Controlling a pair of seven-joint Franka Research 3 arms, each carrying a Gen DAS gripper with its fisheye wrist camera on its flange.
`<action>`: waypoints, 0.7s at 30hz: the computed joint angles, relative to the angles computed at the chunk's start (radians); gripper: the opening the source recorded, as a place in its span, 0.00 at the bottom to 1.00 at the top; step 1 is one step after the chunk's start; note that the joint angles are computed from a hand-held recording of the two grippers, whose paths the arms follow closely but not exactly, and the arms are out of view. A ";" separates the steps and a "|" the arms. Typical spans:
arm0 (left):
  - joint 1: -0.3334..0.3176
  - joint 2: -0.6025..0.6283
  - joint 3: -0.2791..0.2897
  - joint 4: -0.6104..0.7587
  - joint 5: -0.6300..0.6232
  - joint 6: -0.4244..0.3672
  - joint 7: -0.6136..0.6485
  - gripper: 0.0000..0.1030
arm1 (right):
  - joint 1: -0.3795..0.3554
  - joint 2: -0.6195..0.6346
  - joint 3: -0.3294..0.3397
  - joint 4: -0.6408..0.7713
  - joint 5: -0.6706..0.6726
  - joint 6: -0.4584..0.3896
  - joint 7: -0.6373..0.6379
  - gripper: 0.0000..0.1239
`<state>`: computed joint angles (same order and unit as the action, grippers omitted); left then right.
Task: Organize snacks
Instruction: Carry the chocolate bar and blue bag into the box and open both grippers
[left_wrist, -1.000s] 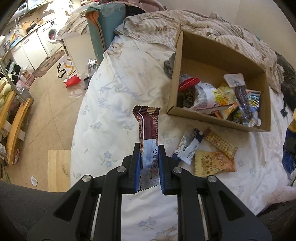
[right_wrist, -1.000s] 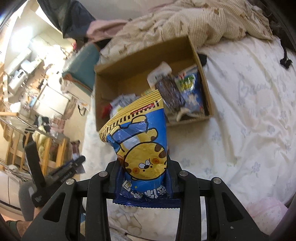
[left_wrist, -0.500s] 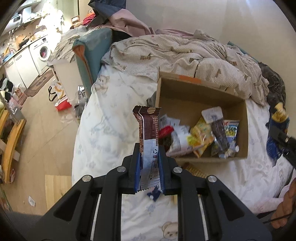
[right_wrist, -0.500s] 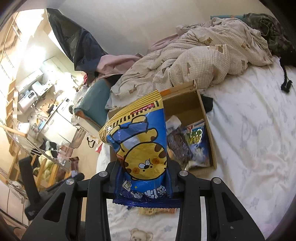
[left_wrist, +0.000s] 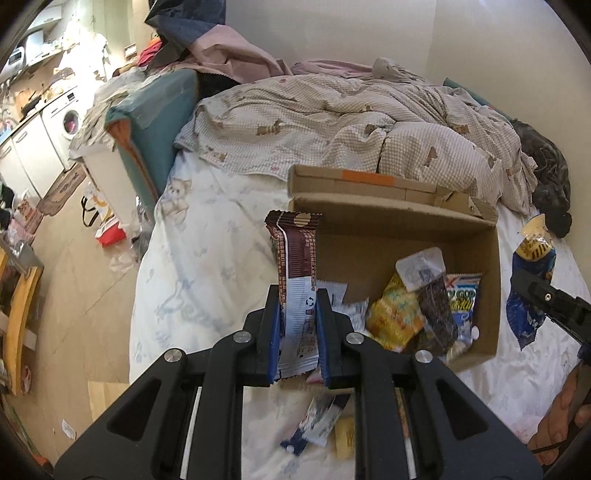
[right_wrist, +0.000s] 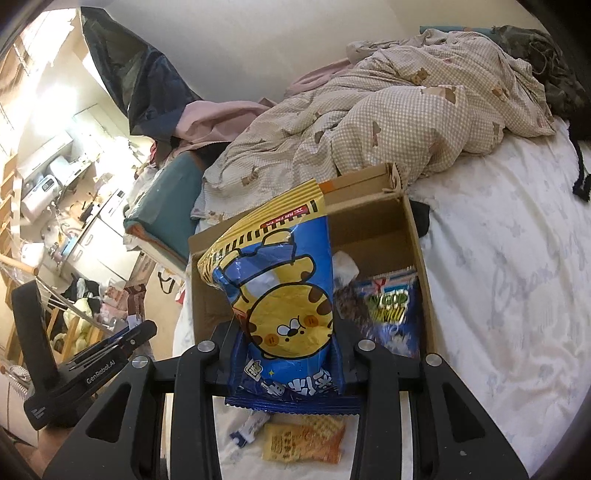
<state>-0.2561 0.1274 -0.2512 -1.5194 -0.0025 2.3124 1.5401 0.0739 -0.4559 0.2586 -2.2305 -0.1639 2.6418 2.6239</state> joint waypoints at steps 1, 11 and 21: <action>-0.003 0.014 -0.002 0.012 0.005 0.006 0.003 0.14 | -0.001 0.006 -0.004 0.002 0.002 0.001 -0.001 0.31; 0.005 0.057 -0.026 -0.020 -0.038 0.124 0.135 0.14 | 0.027 0.074 -0.051 0.015 0.060 -0.016 -0.016 0.31; 0.000 0.165 -0.040 0.125 -0.111 -0.029 0.146 0.14 | 0.099 0.208 -0.107 0.103 0.135 -0.008 -0.116 0.31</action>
<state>-0.2559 0.2928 -0.2916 -1.3946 -0.1140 2.2832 1.6864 0.1725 -0.2480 0.1515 -2.1270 -0.0286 2.6342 2.5081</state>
